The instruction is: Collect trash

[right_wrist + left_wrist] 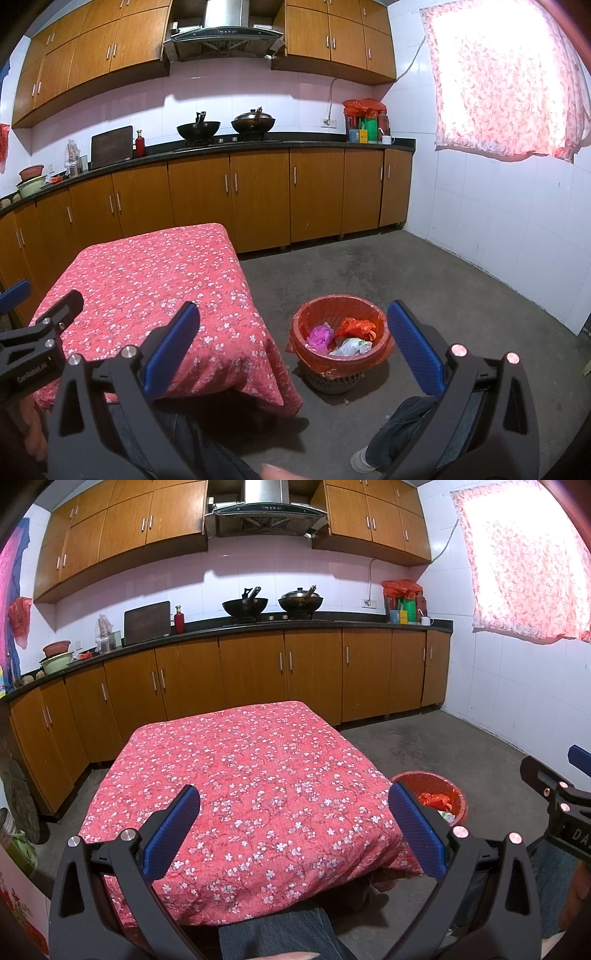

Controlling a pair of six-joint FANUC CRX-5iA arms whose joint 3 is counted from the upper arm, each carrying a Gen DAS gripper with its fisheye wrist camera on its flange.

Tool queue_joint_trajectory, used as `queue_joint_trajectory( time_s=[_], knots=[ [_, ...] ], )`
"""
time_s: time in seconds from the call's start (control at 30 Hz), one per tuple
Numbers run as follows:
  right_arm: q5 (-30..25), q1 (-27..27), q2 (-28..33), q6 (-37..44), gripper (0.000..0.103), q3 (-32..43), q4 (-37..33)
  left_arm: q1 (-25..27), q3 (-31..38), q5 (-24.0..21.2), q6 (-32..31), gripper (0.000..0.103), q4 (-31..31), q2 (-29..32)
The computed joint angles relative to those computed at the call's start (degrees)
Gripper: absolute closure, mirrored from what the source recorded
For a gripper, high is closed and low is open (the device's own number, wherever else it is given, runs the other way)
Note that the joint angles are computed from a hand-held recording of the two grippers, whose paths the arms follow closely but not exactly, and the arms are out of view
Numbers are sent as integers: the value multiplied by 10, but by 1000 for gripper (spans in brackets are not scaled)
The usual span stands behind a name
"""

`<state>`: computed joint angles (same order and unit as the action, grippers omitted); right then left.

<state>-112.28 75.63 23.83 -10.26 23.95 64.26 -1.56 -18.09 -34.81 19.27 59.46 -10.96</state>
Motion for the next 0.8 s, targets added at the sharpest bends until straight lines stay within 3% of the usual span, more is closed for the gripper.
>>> queue_joint_trajectory(
  time_s=[0.8],
  knots=[
    [0,1,2,-2,4,3,0,7,3,-8,-6,2,3,4]
  ],
)
